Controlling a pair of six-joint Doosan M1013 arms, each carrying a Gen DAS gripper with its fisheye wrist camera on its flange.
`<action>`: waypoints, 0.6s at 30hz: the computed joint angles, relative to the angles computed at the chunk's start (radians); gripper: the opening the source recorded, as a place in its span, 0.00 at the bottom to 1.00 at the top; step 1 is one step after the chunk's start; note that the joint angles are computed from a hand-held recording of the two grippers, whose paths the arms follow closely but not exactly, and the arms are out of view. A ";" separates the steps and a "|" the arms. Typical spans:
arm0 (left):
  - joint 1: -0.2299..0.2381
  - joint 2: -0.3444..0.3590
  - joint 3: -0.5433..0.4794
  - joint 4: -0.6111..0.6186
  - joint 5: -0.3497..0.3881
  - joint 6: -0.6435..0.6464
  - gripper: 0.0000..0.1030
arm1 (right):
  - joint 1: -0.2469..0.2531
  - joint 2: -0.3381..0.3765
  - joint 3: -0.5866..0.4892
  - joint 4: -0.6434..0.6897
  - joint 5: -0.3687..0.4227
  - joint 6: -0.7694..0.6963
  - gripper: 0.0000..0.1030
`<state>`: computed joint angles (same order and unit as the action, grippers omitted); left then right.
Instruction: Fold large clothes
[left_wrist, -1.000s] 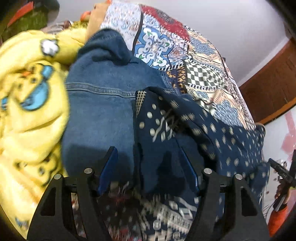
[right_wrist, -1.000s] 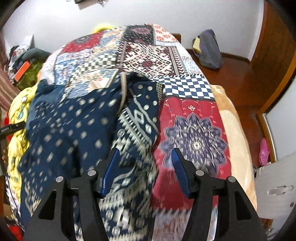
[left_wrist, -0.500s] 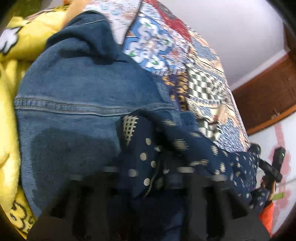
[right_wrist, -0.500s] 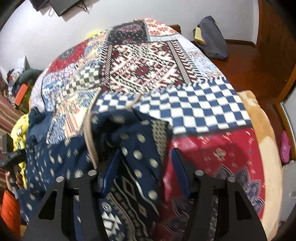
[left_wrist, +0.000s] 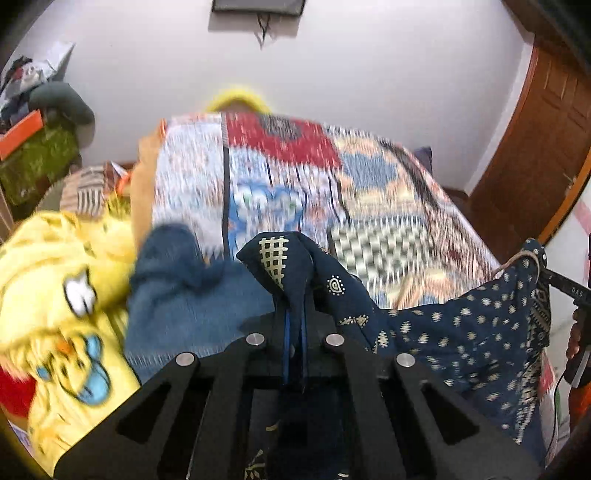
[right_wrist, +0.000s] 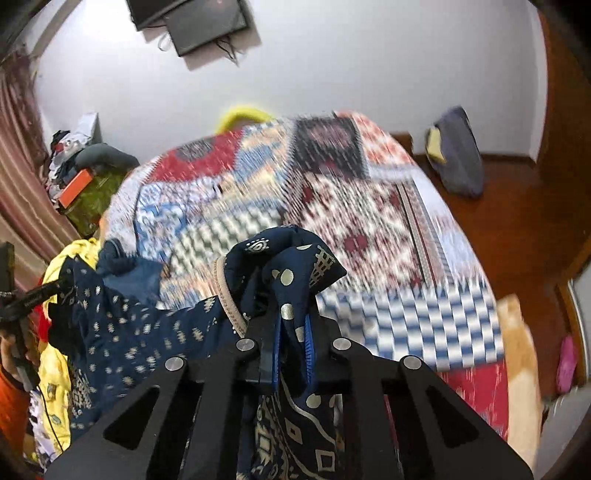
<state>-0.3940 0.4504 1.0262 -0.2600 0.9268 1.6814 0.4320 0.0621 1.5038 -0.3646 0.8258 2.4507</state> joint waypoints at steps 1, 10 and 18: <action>0.000 0.012 -0.022 0.022 0.001 -0.018 0.03 | -0.006 0.014 -0.018 -0.002 0.000 -0.011 0.09; 0.016 0.141 -0.143 0.128 0.135 -0.142 0.03 | -0.054 0.140 -0.119 0.033 0.088 -0.033 0.09; 0.014 0.151 -0.108 0.198 0.205 -0.114 0.04 | -0.068 0.122 -0.069 0.074 0.106 -0.039 0.12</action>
<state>-0.3801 0.6013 0.9178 -0.0617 1.1319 1.5670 0.3636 0.1840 1.4345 -0.2906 0.9314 2.4114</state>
